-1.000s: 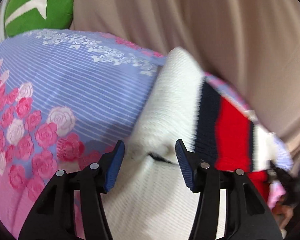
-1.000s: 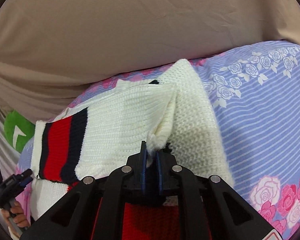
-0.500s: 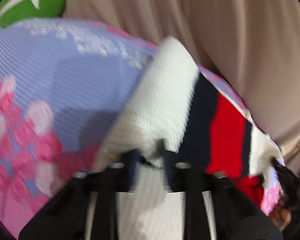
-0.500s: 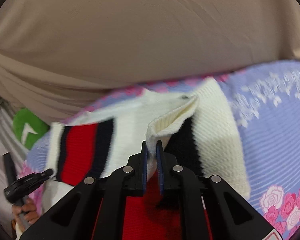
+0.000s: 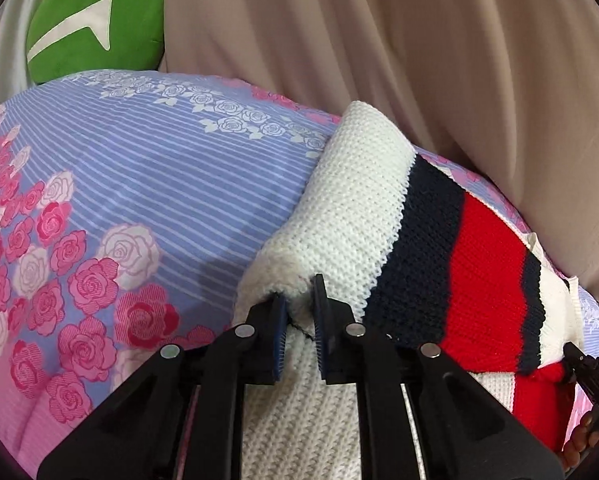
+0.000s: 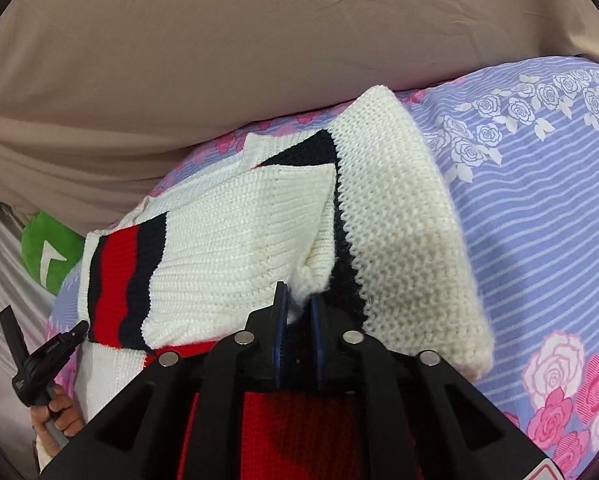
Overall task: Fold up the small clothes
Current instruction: 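Fold the held sleeve over the sweater body with the left gripper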
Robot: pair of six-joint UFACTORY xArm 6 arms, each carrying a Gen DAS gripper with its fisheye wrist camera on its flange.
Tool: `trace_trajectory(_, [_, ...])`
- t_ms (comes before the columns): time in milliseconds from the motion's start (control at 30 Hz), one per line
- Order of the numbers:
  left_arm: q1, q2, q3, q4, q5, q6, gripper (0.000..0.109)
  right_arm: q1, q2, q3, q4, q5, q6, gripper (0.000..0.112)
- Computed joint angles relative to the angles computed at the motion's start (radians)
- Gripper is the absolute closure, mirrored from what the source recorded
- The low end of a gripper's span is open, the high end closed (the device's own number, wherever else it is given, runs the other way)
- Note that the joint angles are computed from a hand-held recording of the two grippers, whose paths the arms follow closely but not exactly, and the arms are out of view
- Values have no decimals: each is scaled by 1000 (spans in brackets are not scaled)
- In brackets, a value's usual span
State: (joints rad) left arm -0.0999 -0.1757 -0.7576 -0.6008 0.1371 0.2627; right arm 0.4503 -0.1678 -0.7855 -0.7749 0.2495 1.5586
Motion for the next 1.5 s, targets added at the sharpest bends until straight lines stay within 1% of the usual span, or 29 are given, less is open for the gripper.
trace_trajectory(100, [3, -5, 5, -36, -1, 38, 96, 7, 28, -32, -1, 1, -4, 90])
trace_trajectory(167, [1, -9, 11, -8, -6, 16, 96, 25, 55, -74, 27, 35, -49, 90])
trace_trajectory(200, [1, -16, 18, -8, -6, 18, 96, 35, 60, -89, 14, 58, -50, 103])
trace_trajectory(267, [1, -10, 13, -24, -6, 34, 96, 61, 40, -117, -136, 107, 55, 105])
trace_trajectory(333, [3, -10, 13, -19, -6, 33, 96, 71, 12, -117, -199, 152, 107, 105])
trace_trajectory(400, [0, -16, 24, 11, -11, 15, 95, 52, 34, -111, -94, 179, 38, 106])
trace_trajectory(467, [-1, -10, 20, 49, -13, -10, 94, 22, 45, -78, -9, 140, -24, 109])
trace_trajectory(500, [-1, -9, 18, 62, -14, -23, 94, 28, 36, -79, 8, 152, -42, 108])
trace_trajectory(567, [0, -8, 15, 54, -11, -17, 94, 60, 12, -102, -7, 232, -16, 100])
trace_trajectory(633, [0, -5, 13, 44, -11, -8, 94, 120, -7, -151, -95, 374, 51, 92])
trace_trajectory(667, [0, -5, 14, 58, -13, -22, 94, 145, -6, -177, -134, 409, 68, 91])
trace_trajectory(700, [1, -3, 12, 64, -14, -27, 94, 155, -1, -196, -140, 401, 58, 90])
trace_trajectory(733, [1, -5, 15, 92, -17, -53, 94, 157, 22, -228, -123, 352, 19, 87])
trace_trajectory(800, [1, -4, 18, 98, -21, -55, 94, 168, 117, -329, -31, 259, -125, 76])
trace_trajectory(833, [2, -2, 16, 89, -19, -48, 94, 179, 165, -382, 0, 247, -182, 67])
trace_trajectory(867, [1, -3, 16, 86, -19, -47, 94, 195, 242, -468, 34, 245, -255, 61])
trace_trajectory(900, [-1, -4, 15, 76, -18, -41, 94, 206, 302, -537, 59, 254, -310, 60])
trace_trajectory(967, [-1, 1, 9, 40, -16, -9, 94, 228, 458, -724, 139, 286, -452, 60])
trace_trajectory(1033, [-1, 3, 5, 6, -13, 21, 94, 238, 585, -881, 217, 312, -557, 52])
trace_trajectory(1133, [-2, 6, 1, -26, -10, 52, 94, 253, 748, -1091, 261, 386, -659, 47])
trace_trajectory(1200, [-4, 6, 1, -34, -11, 60, 94, 260, 862, -1256, 293, 486, -733, 45])
trace_trajectory(1233, [-4, 7, 0, -33, -12, 61, 94, 265, 908, -1325, 289, 531, -755, 47])
trace_trajectory(1267, [-5, 7, 0, -36, -12, 62, 94, 267, 937, -1361, 267, 545, -762, 58])
trace_trajectory(1300, [-5, 8, -2, -43, -11, 68, 94, 265, 948, -1372, 255, 538, -766, 64])
trace_trajectory(1333, [-5, 9, -2, -44, -11, 70, 94, 259, 954, -1382, 266, 524, -765, 83])
trace_trajectory(1367, [-4, 9, -2, -44, -11, 71, 94, 253, 943, -1368, 283, 503, -761, 95])
trace_trajectory(1400, [-4, 10, -2, -35, -14, 64, 94, 246, 942, -1376, 305, 491, -758, 103])
trace_trajectory(1467, [-5, 10, 1, -25, -18, 58, 93, 245, 1008, -1482, 312, 551, -780, 103])
trace_trajectory(1500, [-6, 10, 1, -24, -18, 60, 93, 242, 1019, -1497, 324, 578, -798, 103])
